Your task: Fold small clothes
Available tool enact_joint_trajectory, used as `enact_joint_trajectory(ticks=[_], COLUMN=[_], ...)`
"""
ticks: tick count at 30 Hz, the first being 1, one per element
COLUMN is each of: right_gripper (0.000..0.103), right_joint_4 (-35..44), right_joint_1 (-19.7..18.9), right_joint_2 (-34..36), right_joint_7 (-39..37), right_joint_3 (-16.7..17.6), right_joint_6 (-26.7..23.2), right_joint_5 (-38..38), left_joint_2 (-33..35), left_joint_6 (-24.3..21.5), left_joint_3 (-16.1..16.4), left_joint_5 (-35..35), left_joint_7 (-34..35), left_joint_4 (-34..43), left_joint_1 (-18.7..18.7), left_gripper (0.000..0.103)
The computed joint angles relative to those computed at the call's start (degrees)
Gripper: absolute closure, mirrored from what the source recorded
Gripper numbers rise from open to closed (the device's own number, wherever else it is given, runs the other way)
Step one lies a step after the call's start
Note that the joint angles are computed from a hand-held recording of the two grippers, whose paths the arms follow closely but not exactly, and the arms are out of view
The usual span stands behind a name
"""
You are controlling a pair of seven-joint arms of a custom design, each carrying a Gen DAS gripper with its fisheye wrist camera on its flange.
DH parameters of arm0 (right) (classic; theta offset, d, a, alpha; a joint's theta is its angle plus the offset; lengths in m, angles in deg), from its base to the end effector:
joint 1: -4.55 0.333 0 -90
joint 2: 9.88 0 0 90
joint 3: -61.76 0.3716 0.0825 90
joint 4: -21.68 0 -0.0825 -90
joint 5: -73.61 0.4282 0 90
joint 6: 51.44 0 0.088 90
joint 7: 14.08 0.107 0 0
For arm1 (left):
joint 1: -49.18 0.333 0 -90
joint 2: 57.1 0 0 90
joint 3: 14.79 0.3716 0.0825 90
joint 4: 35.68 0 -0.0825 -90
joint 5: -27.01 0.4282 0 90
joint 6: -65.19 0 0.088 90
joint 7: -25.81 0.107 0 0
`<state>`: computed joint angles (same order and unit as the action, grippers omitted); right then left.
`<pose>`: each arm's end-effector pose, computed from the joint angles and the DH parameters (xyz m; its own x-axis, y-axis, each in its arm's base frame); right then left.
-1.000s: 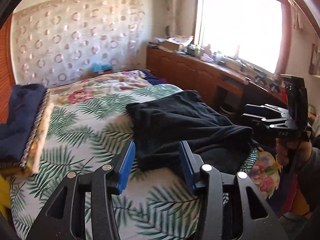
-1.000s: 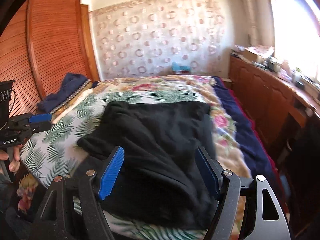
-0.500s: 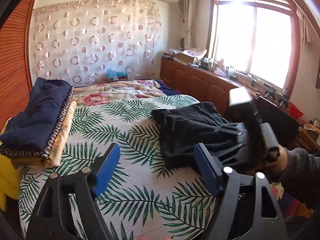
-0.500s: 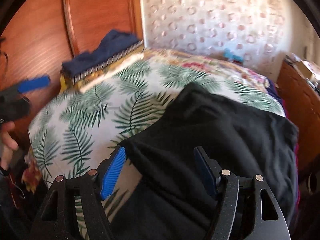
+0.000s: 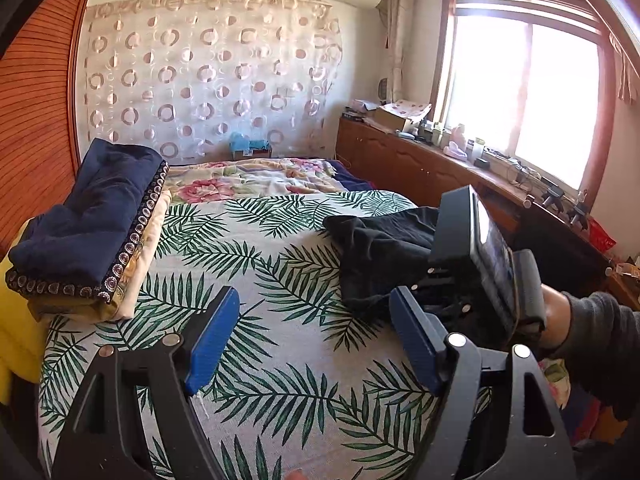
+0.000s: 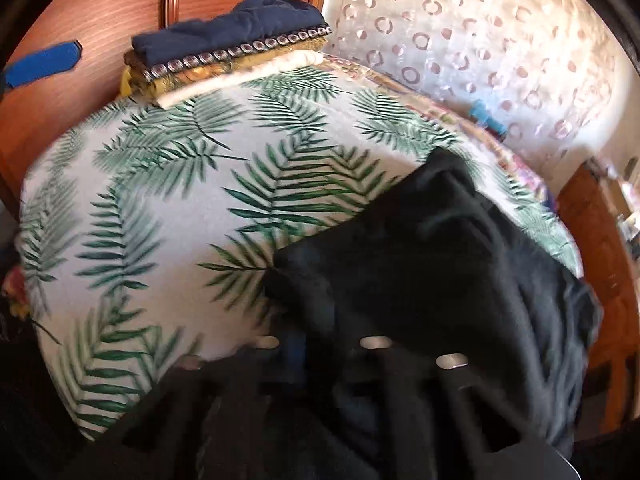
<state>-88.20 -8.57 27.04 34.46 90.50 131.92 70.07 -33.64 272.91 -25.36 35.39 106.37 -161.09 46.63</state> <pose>0.7154 0.1549 0.2829 0.6813 -0.6950 0.2298 -0.4304 -0.6343 -0.6422 0.6328 -0.1560 0.3418 -0.2493 -0.9586 0.1376 -0.5263 0.0148 -0.8502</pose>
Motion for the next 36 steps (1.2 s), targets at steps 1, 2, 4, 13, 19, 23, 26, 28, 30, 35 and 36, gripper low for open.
enact_joint_trajectory(ticks=[1, 2, 4, 13, 19, 23, 26, 28, 30, 35, 36], right_gripper=[0.096, 0.097, 0.097, 0.097, 0.097, 0.097, 0.097, 0.097, 0.092, 0.048, 0.047], right_joint_4=[0.13, -0.13, -0.94, 4.49, 12.43, 17.12, 21.41, 25.42, 30.18, 29.72, 28.57], right_joint_1=[-0.95, -1.79, -5.06, 0.05, 16.64, 24.34, 28.74, 30.06, 27.60, 25.75, 25.64], right_joint_2=[0.01, -0.32, -0.95, -3.85, -1.50, 1.84, 5.07, 7.15, 8.70, 7.77, 7.02], right_joint_7=[-0.28, -0.55, -0.41, 8.57, 15.33, 20.31, 25.01, 29.10, 29.52, 35.76, 36.67], right_joint_3=[0.98, 1.69, 4.49, -5.82, -26.53, -36.50, -42.67, -44.97, -41.89, -40.18, -40.08], right_joint_6=[-0.22, 0.49, 2.20, 8.14, 5.86, 3.56, 0.79, -3.21, -9.74, -9.21, -8.53], right_joint_5=[-0.11, -0.15, -0.41, -0.36, 3.68, 5.52, 6.44, 7.01, 8.78, 5.66, 5.11], left_joint_2=[-0.01, 0.12, 0.39, 1.33, 1.46, 1.56, 1.71, 1.68, 1.65, 1.74, 1.80], left_joint_6=[-0.09, 0.03, -0.14, -1.30, -1.38, -1.57, -2.08, -2.13, -2.25, -2.61, -2.71], left_joint_3=[-0.18, -0.21, -0.20, -1.43, -1.33, -1.27, -1.18, -1.27, -1.26, -1.46, -1.50], left_joint_5=[0.36, 0.59, 0.63, 3.20, 3.55, 3.35, 2.99, 2.88, 2.79, 2.85, 2.85], left_joint_7=[-0.16, -0.15, -0.10, -1.39, -1.03, -0.82, -0.68, -0.61, -0.42, -0.03, -0.01], left_joint_4=[0.02, 0.04, 0.28, 1.15, 1.28, 1.32, 1.53, 1.43, 1.39, 1.36, 1.46], left_joint_1=[0.22, 0.30, 0.18, 1.48, 1.14, 0.90, 0.70, 0.62, 0.46, 0.36, 0.35], left_gripper=[0.025, 0.025, 0.025, 0.025, 0.025, 0.025, 0.025, 0.025, 0.025, 0.025, 0.025])
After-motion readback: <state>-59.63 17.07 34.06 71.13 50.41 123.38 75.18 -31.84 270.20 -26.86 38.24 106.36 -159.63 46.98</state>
